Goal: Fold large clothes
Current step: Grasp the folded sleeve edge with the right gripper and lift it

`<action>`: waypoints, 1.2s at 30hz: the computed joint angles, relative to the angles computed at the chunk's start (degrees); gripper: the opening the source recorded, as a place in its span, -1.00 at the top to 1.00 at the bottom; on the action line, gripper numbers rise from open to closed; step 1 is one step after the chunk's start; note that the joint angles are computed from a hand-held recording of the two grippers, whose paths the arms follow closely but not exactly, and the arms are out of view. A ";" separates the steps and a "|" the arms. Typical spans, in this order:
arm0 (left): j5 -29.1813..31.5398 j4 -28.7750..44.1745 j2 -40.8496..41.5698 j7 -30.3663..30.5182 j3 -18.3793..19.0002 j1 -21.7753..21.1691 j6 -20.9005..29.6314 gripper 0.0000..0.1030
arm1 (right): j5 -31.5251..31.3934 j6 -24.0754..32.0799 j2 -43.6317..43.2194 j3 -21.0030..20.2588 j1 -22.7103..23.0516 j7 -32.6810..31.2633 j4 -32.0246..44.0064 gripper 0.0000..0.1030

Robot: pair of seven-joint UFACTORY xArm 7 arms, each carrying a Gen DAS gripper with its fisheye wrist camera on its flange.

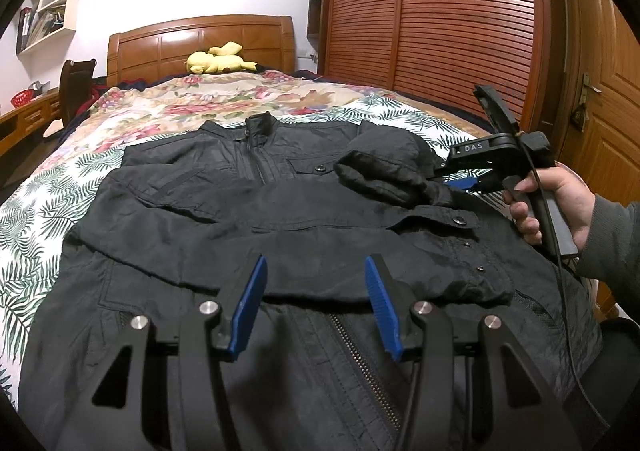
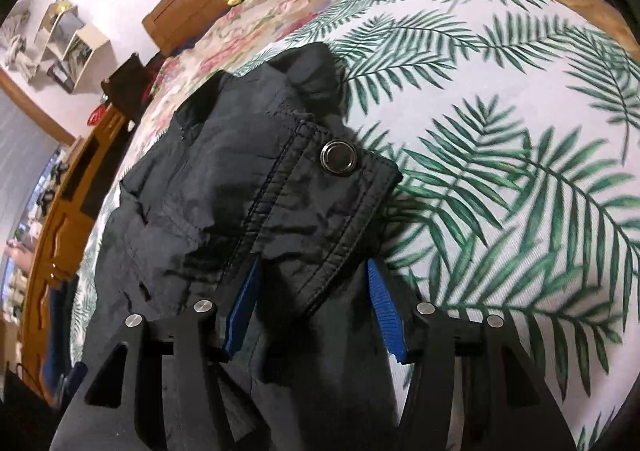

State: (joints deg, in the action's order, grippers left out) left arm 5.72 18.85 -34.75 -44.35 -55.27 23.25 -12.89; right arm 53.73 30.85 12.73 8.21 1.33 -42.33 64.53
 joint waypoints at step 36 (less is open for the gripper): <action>10.42 -12.45 -27.04 -8.78 25.82 -27.07 25.28 0.03 | 15.46 -6.67 -27.91 0.48 26.32 -29.86 -11.77 0.96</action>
